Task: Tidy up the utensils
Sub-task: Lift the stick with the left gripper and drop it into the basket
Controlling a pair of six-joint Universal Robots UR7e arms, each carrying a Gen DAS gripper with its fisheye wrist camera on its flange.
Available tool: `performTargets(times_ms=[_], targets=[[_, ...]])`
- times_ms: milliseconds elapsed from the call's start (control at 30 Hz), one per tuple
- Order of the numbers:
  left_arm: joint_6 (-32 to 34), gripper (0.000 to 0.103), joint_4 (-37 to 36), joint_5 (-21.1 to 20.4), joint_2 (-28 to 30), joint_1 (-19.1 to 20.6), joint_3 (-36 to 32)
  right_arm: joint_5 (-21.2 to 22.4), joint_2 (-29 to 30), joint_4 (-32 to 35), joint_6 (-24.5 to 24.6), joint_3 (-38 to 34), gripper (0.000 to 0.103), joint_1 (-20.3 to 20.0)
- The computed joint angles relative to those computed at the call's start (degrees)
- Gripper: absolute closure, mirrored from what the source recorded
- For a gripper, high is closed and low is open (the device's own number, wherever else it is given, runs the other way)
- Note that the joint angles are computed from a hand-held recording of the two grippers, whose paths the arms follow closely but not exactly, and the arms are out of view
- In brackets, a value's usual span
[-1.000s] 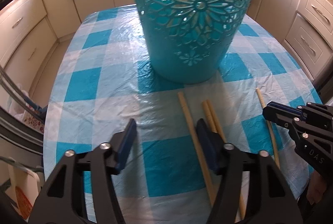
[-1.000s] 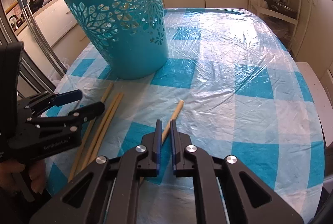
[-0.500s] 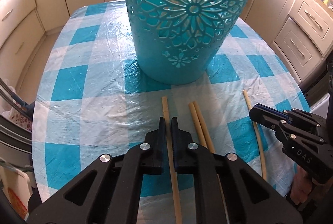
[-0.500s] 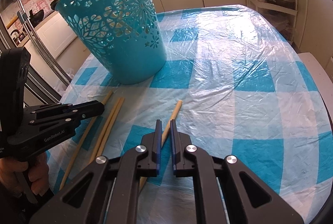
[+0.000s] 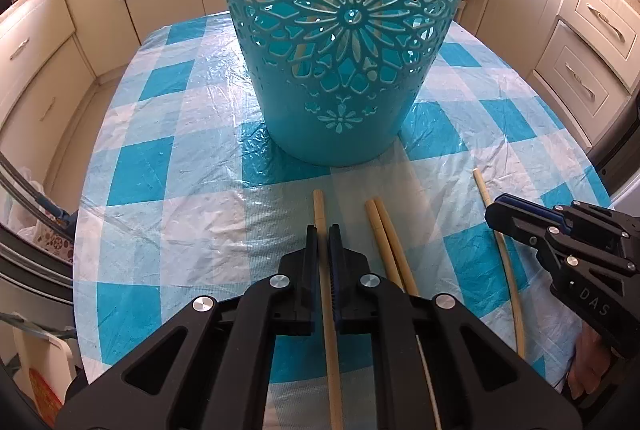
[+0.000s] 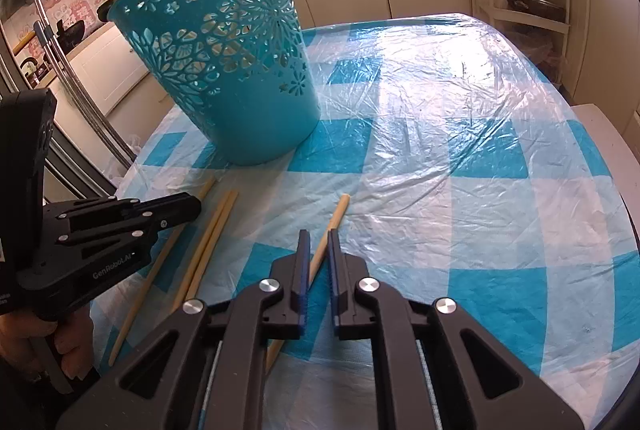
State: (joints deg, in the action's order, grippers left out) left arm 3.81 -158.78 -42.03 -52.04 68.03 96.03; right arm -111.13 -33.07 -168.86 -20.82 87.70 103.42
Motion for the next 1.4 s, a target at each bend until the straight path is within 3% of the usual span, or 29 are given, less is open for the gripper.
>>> performTargets(times_ms=[267, 633, 1067, 1400], targets=[[0.2, 0.097, -2.4, 0.0, -0.9, -0.4, 2.3, -0.3, 0.4, -1.0, -2.5, 0.4, 0.077, 0.6], [1.3, 0.097, -5.3, -1.3, -3.3, -0.9, 5.2, -3.2, 1.6, -2.8, -4.4, 0.0, 0.077, 1.6], [2.2, 0.097, -10.4, -16.5, -12.3, -1.9, 9.9, -4.0, 2.1, -3.6, -4.7, 0.3, 0.073, 2.2], [2.8, 0.097, -13.6, -22.2, -15.5, -5.2, 7.8, -2.8, 1.4, -2.9, -4.0, 0.6, 0.072, 1.8]])
